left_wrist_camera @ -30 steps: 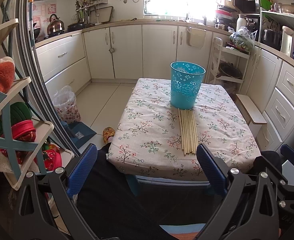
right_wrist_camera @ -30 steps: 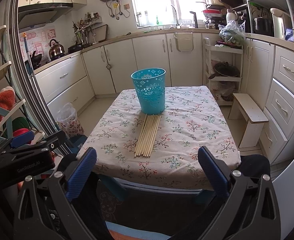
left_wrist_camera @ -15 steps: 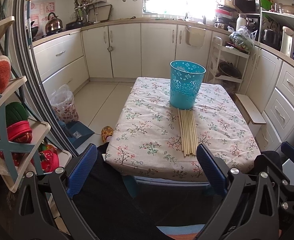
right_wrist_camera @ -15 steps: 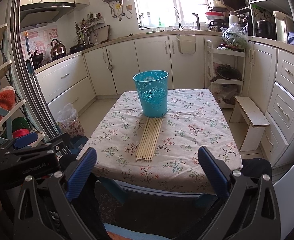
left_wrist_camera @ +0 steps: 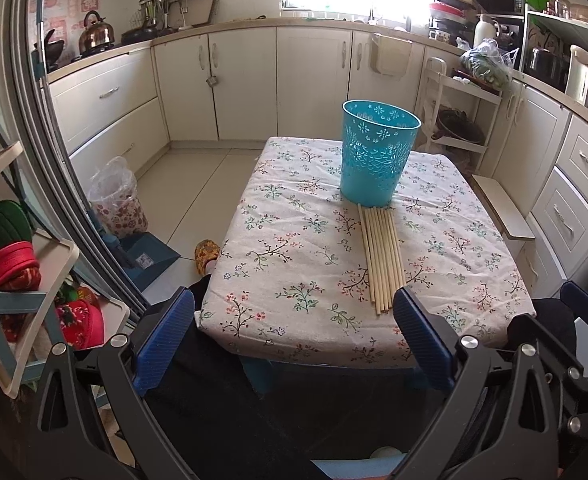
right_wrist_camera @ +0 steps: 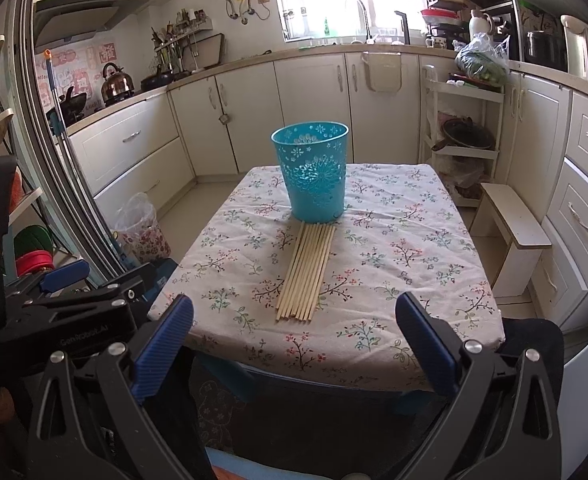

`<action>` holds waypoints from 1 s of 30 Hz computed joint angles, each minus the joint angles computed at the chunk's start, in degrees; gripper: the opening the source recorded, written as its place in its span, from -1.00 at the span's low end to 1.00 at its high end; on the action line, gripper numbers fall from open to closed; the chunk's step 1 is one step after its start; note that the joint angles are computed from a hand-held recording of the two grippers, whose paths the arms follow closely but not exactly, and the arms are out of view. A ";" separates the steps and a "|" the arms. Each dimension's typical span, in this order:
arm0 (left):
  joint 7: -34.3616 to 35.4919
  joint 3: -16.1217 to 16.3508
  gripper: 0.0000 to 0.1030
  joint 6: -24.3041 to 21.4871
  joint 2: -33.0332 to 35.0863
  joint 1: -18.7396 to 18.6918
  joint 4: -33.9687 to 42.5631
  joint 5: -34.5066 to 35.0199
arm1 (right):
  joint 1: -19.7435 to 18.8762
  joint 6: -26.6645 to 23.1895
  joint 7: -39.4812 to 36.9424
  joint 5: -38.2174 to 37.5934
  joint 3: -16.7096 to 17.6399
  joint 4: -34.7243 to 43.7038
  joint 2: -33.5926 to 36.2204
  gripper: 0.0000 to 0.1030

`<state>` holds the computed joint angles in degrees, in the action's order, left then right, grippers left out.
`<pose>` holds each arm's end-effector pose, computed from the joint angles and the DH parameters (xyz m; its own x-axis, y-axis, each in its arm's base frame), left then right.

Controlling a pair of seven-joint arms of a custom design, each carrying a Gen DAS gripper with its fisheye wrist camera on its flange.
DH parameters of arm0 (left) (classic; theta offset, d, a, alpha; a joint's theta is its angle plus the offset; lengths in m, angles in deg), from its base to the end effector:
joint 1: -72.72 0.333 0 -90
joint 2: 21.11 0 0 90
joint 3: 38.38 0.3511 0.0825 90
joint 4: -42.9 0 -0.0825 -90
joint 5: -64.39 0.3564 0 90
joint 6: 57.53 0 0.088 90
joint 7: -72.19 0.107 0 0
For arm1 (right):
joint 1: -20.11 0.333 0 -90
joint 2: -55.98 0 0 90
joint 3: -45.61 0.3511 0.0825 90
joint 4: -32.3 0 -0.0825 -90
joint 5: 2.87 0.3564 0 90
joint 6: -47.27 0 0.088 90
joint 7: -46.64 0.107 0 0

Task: Organize utensils
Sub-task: 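Move both tools toward the wooden sticks beside the teal cup, then close the left tool on one wooden stick from the bundle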

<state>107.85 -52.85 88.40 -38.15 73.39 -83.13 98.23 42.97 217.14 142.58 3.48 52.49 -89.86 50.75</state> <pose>0.4574 -0.1359 0.6147 0.2973 -0.9548 0.0059 -0.6579 -0.2093 -0.7234 0.4744 0.2656 0.6074 0.3880 -0.9060 -0.1693 -0.6146 -0.1174 -0.7800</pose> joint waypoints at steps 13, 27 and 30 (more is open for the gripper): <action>2.76 3.56 0.85 -3.03 15.24 -2.49 11.19 -0.35 | -2.91 -10.50 -5.64 9.73 -0.22 16.37 15.12 0.29; 10.77 9.56 0.85 -5.54 33.08 -6.36 27.36 -8.35 | -3.11 -23.09 1.22 4.90 -0.59 41.63 35.99 -0.47; 11.41 10.40 0.85 -6.21 35.46 -6.96 30.47 -8.99 | -3.13 -25.21 1.54 3.87 -0.61 44.70 38.02 -0.51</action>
<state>119.26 -42.45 82.19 -2.69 66.43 -52.66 89.24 39.84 191.93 144.12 7.35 51.88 -45.16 88.77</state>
